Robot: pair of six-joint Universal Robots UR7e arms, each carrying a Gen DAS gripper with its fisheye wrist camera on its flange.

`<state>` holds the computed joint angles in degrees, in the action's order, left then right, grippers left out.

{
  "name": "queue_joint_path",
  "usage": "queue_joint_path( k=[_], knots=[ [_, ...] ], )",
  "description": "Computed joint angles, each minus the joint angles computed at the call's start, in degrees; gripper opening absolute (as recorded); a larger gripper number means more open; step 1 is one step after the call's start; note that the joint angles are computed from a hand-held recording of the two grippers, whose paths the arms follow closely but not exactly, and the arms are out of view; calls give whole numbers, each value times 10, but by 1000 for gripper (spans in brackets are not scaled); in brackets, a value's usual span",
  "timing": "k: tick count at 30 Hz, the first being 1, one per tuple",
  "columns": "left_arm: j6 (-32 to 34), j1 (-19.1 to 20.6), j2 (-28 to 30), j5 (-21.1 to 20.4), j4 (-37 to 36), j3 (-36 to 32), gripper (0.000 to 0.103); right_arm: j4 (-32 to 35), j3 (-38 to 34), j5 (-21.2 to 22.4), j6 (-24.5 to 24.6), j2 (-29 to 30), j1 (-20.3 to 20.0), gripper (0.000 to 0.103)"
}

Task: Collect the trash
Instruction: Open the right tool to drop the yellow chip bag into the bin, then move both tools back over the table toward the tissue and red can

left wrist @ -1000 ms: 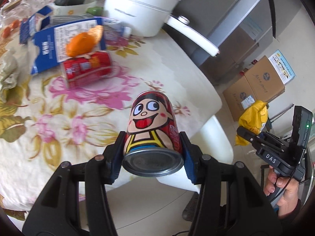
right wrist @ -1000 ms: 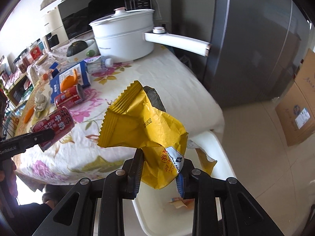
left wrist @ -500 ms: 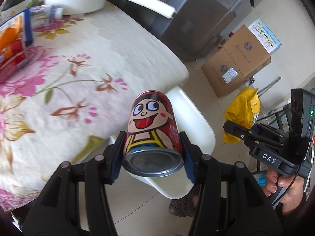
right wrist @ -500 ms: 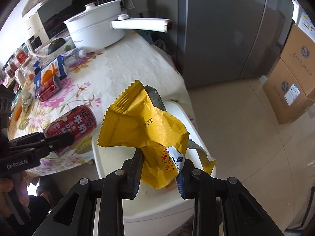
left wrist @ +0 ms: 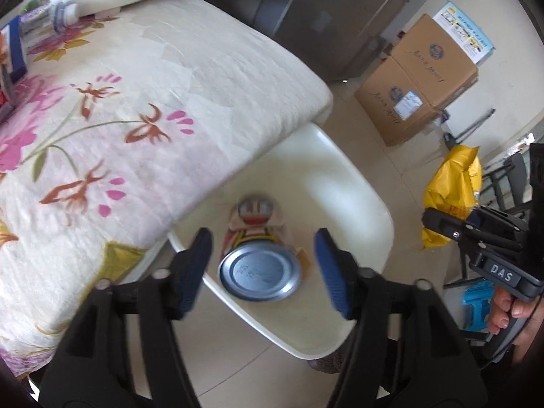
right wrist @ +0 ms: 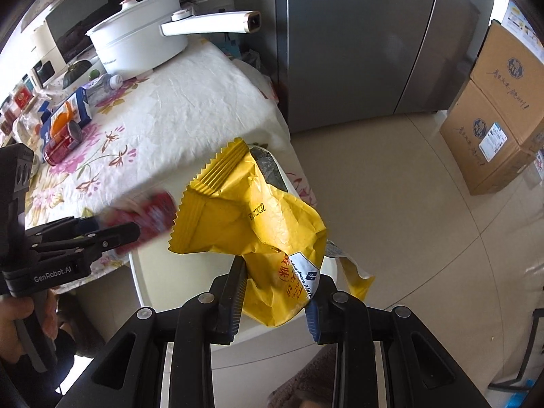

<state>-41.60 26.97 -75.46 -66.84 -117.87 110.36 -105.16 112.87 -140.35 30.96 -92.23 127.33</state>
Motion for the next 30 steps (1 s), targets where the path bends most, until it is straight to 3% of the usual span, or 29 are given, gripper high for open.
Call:
queue_joint_path(
  k=[6, 13, 14, 15, 17, 30],
  knots=[
    [-21, -18, -9, 60, 67, -17, 97, 4, -4, 6, 2, 5, 0, 33],
    [-31, -23, -34, 90, 119, -24, 99, 11, -13, 17, 11, 25, 0, 40],
    [-32, -22, -36, 92, 124, -25, 100, 11, -15, 19, 12, 28, -1, 46],
    [-34, -22, -36, 95, 128, -27, 100, 11, -17, 24, 14, 30, -2, 61],
    [-40, -21, -43, 98, 139, -28, 100, 6, -20, 29, 21, 36, -1, 72],
    [-90, -15, -98, 129, 222, -36, 100, -15, -40, 36, 18, 79, 12, 77]
  ],
)
